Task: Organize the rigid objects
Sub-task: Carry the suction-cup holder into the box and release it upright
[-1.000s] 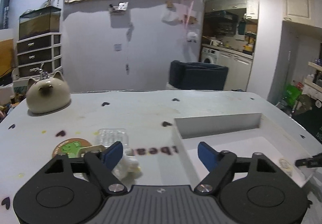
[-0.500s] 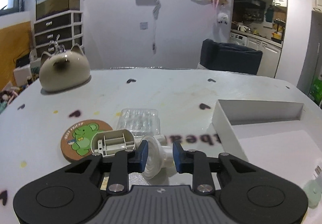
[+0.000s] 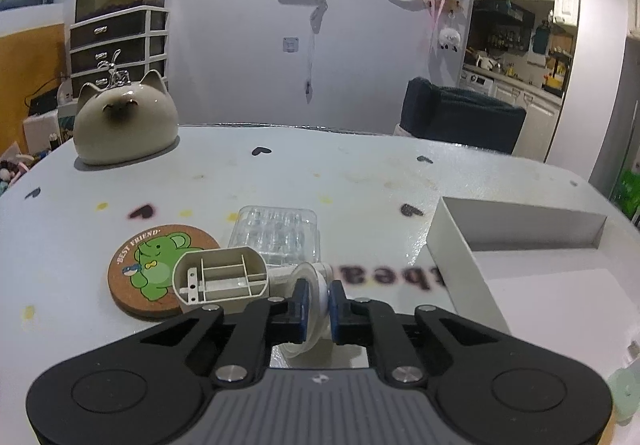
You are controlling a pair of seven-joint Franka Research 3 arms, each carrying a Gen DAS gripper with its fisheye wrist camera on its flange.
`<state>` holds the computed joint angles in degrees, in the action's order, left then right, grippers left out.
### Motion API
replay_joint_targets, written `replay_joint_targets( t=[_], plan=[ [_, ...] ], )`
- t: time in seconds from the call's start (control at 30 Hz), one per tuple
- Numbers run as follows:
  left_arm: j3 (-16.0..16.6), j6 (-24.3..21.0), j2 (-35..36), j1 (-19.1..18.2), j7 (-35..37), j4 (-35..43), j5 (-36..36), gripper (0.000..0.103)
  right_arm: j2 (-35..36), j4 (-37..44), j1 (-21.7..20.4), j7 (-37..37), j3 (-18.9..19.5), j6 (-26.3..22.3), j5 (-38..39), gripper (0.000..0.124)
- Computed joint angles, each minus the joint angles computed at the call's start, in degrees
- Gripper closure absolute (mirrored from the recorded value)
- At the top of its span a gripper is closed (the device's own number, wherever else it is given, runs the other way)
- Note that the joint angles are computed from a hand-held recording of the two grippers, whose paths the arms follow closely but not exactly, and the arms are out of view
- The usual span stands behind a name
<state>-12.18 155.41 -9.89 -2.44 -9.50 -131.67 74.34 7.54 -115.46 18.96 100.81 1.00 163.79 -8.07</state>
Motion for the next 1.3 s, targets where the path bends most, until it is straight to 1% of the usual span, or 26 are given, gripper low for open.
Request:
replay_joint_targets(
  t=[0.07, 0.2, 0.33, 0.47, 0.67, 0.73, 0.77, 0.8, 0.87, 0.9, 1.0, 1.03, 1.1, 1.13, 1.2, 1.3],
  plan=[
    [-0.19, 0.41, -0.91, 0.15, -2.32, -0.5, 1.53, 0.092, 0.01, 0.03, 0.02, 0.0, -0.02, -0.06, -0.08, 0.114],
    [-0.54, 1.82, -2.0, 0.18, -4.46, -0.4, 3.79, 0.092, 0.0, 0.26, 0.12, 0.03, 0.0, -0.35, -0.37, 0.114],
    [-1.04, 4.28, -1.16, -0.1, -5.9, 2.18, 7.13, 0.092, -0.07, 0.04, 0.05, -0.14, 0.1, 0.02, 0.06, 0.115],
    [-0.93, 8.49, 2.22, -1.13, -7.06, 7.25, 10.74, 0.092, -0.09, -0.18, 0.03, -0.15, 0.1, 0.36, 0.28, 0.115],
    [0.09, 15.23, 11.12, -4.33, -6.95, 17.91, 13.25, 0.092, -0.16, -0.43, -0.04, -0.13, 0.1, 0.83, 0.82, 0.115],
    [0.5, 16.81, 14.79, -5.84, -3.74, 21.8, 11.36, 0.092, -0.2, -0.54, -0.1, -0.39, 0.15, 0.97, 1.04, 0.115],
    [0.68, 17.29, 16.81, -6.66, -0.51, 23.7, 8.85, 0.092, -0.19, -0.51, -0.11, -0.51, 0.17, 0.93, 1.14, 0.115],
    [0.78, 17.98, 18.7, -7.3, 3.06, 25.28, 5.55, 0.092, -0.16, -0.46, -0.1, -0.62, 0.16, 0.84, 1.12, 0.115],
    [0.04, 20.06, 22.83, -7.58, 11.55, 28.36, -3.25, 0.092, -0.13, -0.24, -0.04, -0.63, 0.12, 0.44, 0.99, 0.115],
    [-0.91, 20.83, 24.71, -7.27, 15.76, 29.69, -7.64, 0.092, -0.12, -0.18, 0.02, -0.5, 0.09, 0.35, 0.85, 0.115],
    [-6.05, 22.89, 30.56, -4.62, 27.26, 33.49, -19.77, 0.092, -0.14, -0.22, 0.06, -0.22, 0.06, 0.45, 0.69, 0.115],
    [-8.98, 23.54, 32.94, -2.92, 31.03, 34.92, -23.87, 0.092, -0.14, -0.2, 0.07, -0.16, 0.07, 0.43, 0.7, 0.115],
    [-14.47, 24.29, 37.69, 0.12, 36.66, 37.95, -29.74, 0.092, -0.16, -0.22, 0.03, -0.23, 0.1, 0.44, 0.77, 0.115],
    [-16.77, 24.69, 39.79, 1.37, 38.57, 39.07, -31.93, 0.092, -0.14, -0.23, -0.08, -0.59, 0.21, 0.48, 1.13, 0.115],
    [-22.49, 24.57, 45.09, 4.13, 42.19, 42.0, -36.47, 0.092, -0.1, -0.18, -0.19, -1.06, 0.33, 0.45, 1.66, 0.115],
    [-27.97, 26.0, 50.97, 6.82, 44.93, 44.19, -41.49, 0.093, -0.09, -0.31, -0.3, -1.63, 0.4, 0.68, 2.33, 0.115]
  ],
)
